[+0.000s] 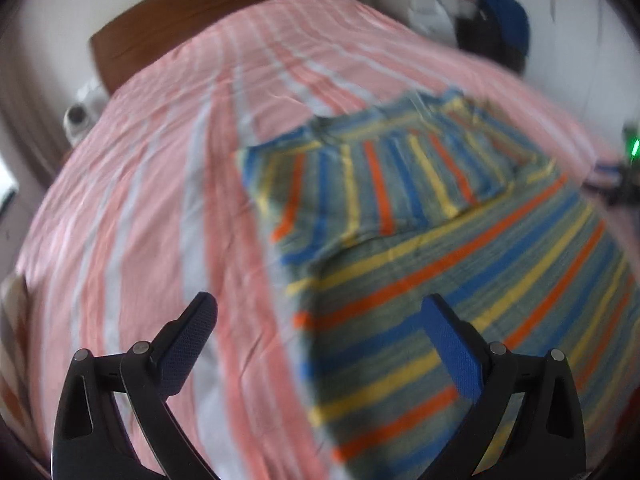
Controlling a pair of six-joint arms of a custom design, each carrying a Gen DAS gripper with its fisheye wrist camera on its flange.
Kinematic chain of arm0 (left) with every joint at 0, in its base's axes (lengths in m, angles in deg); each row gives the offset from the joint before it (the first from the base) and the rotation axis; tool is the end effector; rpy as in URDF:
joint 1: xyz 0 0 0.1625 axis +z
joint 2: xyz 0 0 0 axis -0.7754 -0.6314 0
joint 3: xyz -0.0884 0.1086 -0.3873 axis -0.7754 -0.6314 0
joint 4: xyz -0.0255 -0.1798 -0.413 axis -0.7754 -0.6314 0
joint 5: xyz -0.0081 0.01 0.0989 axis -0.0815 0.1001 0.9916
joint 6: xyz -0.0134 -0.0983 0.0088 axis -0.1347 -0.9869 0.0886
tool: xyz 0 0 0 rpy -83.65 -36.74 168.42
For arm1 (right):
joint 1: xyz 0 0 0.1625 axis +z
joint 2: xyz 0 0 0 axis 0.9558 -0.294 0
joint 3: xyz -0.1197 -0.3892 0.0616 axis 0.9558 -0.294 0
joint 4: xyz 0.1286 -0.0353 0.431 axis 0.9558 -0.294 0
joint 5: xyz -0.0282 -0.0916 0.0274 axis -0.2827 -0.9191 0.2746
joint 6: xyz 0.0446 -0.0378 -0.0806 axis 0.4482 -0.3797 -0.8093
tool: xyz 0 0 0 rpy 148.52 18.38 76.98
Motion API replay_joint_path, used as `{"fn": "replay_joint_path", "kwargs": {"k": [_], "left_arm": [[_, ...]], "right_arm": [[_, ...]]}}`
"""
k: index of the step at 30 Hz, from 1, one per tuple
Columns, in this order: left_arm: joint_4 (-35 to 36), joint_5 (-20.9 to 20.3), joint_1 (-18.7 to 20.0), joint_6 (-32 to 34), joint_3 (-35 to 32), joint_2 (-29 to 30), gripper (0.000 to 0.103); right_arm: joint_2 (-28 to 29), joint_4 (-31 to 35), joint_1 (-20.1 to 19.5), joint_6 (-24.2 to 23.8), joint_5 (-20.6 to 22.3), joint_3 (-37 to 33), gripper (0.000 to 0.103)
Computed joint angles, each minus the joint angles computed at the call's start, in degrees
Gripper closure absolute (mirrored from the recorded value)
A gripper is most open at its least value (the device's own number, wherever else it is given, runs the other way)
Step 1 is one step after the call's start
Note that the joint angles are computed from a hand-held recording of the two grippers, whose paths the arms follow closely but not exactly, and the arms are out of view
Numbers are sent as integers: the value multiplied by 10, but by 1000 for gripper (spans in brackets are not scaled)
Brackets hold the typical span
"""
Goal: Fold small clothes
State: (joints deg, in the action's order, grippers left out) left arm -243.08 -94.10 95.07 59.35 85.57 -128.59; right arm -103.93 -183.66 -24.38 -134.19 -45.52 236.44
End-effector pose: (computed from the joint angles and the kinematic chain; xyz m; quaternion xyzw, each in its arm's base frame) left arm -0.2338 -0.5014 0.0662 0.4678 0.8150 -0.1522 0.3064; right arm -0.1094 -0.2915 0.3087 -0.0088 -0.8305 0.3214 0.4549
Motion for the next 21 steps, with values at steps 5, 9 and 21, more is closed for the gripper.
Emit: {"fn": "replay_joint_path", "kwargs": {"k": [5,9,21], "left_arm": [[-98,133,-12,74,-36,111,4],[-124,162,23,-7,-43,106,46],[-39,41,53,-84,-9,-3,21]], "right_arm": [[0,1,0,0,1,0,0],[-1,1,-1,0,1,0,0],[-1,1,-1,0,1,0,0]]}}
